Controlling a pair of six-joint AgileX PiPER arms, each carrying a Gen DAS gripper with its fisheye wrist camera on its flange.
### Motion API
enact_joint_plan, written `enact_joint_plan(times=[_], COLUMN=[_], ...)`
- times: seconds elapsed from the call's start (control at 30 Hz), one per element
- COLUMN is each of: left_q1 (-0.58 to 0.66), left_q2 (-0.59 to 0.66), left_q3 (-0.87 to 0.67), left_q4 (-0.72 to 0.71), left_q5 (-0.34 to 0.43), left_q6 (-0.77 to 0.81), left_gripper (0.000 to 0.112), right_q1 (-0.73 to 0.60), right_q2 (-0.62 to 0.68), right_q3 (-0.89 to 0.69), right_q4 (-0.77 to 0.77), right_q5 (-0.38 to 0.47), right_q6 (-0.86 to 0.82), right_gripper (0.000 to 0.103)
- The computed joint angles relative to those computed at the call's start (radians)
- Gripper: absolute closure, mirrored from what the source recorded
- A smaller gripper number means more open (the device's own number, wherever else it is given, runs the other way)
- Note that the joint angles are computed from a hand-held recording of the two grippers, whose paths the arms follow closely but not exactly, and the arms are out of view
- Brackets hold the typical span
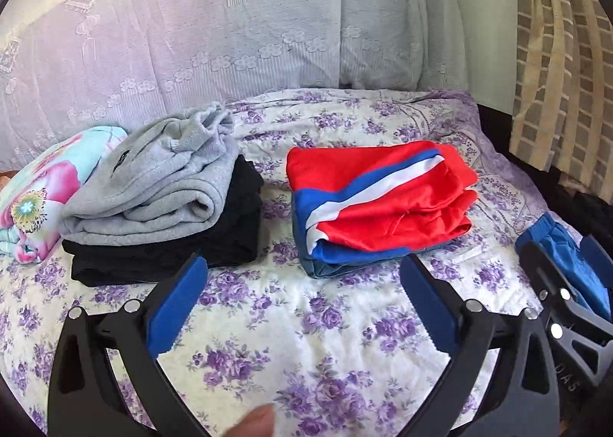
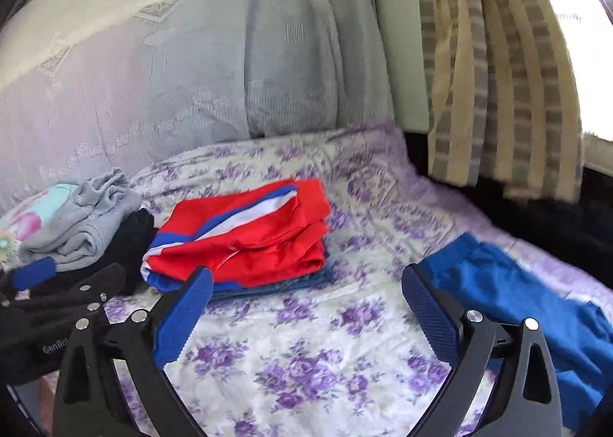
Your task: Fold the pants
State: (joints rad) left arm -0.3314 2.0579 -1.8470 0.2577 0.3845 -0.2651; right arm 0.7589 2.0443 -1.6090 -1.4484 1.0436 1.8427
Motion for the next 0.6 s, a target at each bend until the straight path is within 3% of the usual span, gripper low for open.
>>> enact_joint_plan(times=[0.07, 0.17, 0.27, 0.43, 0.6], left_q1=[0.023, 0.043, 0.048, 0.03, 0.019], left_q2=[0.002, 0.0, 0.027, 0.039, 0.024], left_q3=[-0.007, 0.006, -0.03, -0.032, 0.0], left_q4=[-0.144, -0.177, -0.24, -0.184, -0.171], left_q5=[0.002, -0.028, 0.003, 0.016, -0.004], left_q6=[0.14, 0.131, 0.201, 0.202, 0.208], left_gripper=[0.014, 0.014, 0.014, 0.014, 0.014], right_q1=[-0.01, -0.032, -0.048, -0.04, -0.041], right_q2=[-0.023, -0.062, -0.062, -0.023, -0.024], right_q3=[0.035, 0.095, 0.085, 0.026, 0.027], right_q4=[-0.008, -0.022, 0.022, 0.079, 0.094], right_q5=[-0.023, -0.077, -0.124, -0.107, -0.113], right_q6=[0.02, 0.075, 0.038, -0.063, -0.063], right_gripper=[0.004, 0.004, 0.004, 0.004, 0.004])
